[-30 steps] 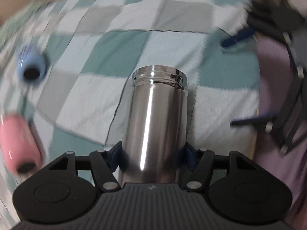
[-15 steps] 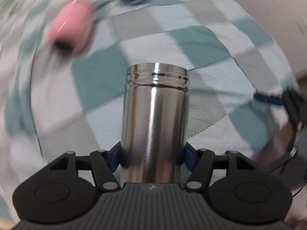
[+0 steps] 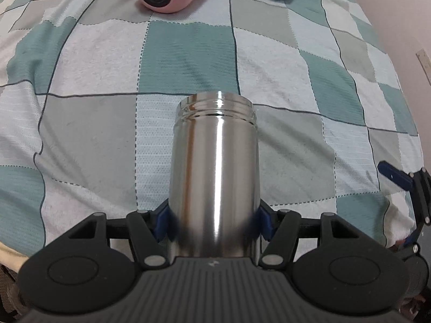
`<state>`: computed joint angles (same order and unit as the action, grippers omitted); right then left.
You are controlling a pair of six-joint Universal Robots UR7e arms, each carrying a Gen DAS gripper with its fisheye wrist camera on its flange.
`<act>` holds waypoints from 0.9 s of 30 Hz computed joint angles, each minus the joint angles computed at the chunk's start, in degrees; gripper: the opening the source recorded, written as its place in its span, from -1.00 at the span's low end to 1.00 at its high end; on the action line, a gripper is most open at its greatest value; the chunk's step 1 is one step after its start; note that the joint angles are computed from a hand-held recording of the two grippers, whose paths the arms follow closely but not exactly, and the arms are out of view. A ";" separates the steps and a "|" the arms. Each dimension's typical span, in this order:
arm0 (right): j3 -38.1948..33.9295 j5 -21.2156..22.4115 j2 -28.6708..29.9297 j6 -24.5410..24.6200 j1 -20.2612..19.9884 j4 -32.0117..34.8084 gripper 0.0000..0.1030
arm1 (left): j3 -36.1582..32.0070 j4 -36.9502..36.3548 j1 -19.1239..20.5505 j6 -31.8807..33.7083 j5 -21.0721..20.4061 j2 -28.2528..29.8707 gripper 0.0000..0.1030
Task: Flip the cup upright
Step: 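Rotate the left tool to turn the silver cup opening upward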
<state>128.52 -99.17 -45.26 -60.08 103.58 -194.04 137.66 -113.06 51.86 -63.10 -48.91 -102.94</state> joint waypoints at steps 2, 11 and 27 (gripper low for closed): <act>-0.13 0.11 0.14 0.19 -0.03 -0.05 1.00 | -0.22 -0.67 0.50 2.85 -0.71 0.13 0.53; -0.06 0.47 0.43 0.04 0.79 0.50 1.00 | -1.93 7.10 -4.93 7.23 6.74 0.52 1.00; -1.27 -2.57 1.64 0.87 2.20 -0.47 1.00 | -6.08 -0.61 3.78 14.90 4.30 7.84 0.26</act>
<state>127.25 -101.74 -43.62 -59.21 105.78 -194.51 131.58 -113.67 55.64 -48.19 -44.61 -95.10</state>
